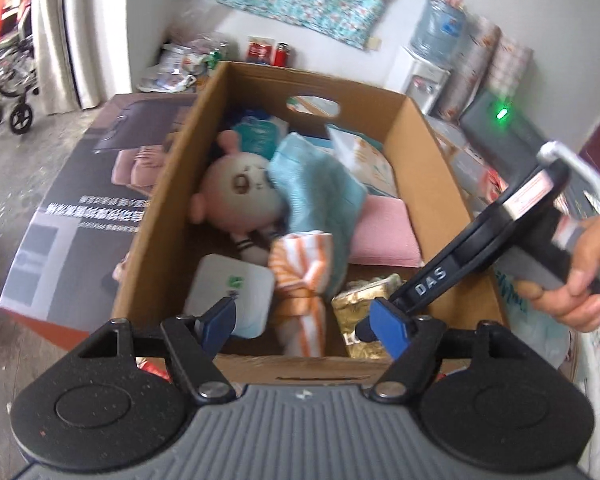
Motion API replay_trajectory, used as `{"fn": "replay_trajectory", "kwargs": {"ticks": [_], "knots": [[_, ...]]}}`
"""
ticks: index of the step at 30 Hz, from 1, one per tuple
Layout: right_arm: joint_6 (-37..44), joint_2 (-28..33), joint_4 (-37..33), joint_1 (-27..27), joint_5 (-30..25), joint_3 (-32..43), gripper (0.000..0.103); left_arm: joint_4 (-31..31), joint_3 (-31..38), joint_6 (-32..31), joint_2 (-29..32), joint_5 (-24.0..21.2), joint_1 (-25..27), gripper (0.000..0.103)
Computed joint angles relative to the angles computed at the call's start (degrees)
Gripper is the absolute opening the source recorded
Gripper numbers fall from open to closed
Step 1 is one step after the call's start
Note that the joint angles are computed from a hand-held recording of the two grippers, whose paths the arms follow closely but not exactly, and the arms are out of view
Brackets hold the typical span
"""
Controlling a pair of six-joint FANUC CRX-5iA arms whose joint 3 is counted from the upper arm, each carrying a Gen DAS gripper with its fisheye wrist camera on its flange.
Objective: Organize soft objects
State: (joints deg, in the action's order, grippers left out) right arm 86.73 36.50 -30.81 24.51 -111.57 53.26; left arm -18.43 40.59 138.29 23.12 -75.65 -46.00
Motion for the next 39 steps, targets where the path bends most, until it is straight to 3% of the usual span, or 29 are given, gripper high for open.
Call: {"fn": "replay_trajectory", "kwargs": {"ticks": [2,4,6,7,9,14,19,24,30,34,36,39], "knots": [[-0.37,1.96,1.82,1.09,-2.39,1.48,0.03,-0.22,-1.14,1.26,-0.79,0.12,0.04,0.075],[-1.92,3.47,3.97,2.08,-4.16,2.33,0.049,-0.11,-1.63,1.78,-1.11,0.12,0.13,0.075],[-2.99,4.44,3.77,2.21,-5.61,4.15,0.056,-0.37,-1.77,1.97,-1.28,0.06,0.04,0.075],[-3.09,4.72,5.24,2.73,-5.97,4.87,0.067,-0.62,-1.91,2.11,-1.37,0.14,-0.05,0.075],[-1.97,3.57,9.55,3.94,-3.43,3.74,0.08,-1.01,-2.21,2.42,-1.64,0.38,-0.18,0.075],[-4.05,2.38,9.93,3.28,-2.44,6.14,0.081,-1.39,-2.19,2.75,-1.81,0.3,-0.66,0.075],[-2.98,-4.6,8.39,1.22,3.7,2.18,0.082,-2.99,-1.29,3.77,-1.64,-0.44,-2.07,0.075],[1.45,-18.37,3.64,-3.4,16.06,-10.62,0.084,-8.06,1.09,6.16,-1.02,-2.96,-5.55,0.079],[6.75,-41.06,7.03,-3.04,41.13,-37.59,0.094,-17.83,4.31,11.25,0.15,-7.12,-11.73,0.093],[-1.13,-55.38,20.69,4.62,58.69,-57.13,0.102,-22.82,7.04,14.91,1.79,-10.46,-15.16,0.101],[-12.1,-60.61,33.28,10.33,64.67,-66.23,0.102,-24.61,8.08,16.22,2.53,-11.67,-16.46,0.103],[-31.38,-66.62,52.62,16.47,69.18,-77.54,0.102,-27.89,11.92,18.4,5.04,-15.92,-18.58,0.103]]}}
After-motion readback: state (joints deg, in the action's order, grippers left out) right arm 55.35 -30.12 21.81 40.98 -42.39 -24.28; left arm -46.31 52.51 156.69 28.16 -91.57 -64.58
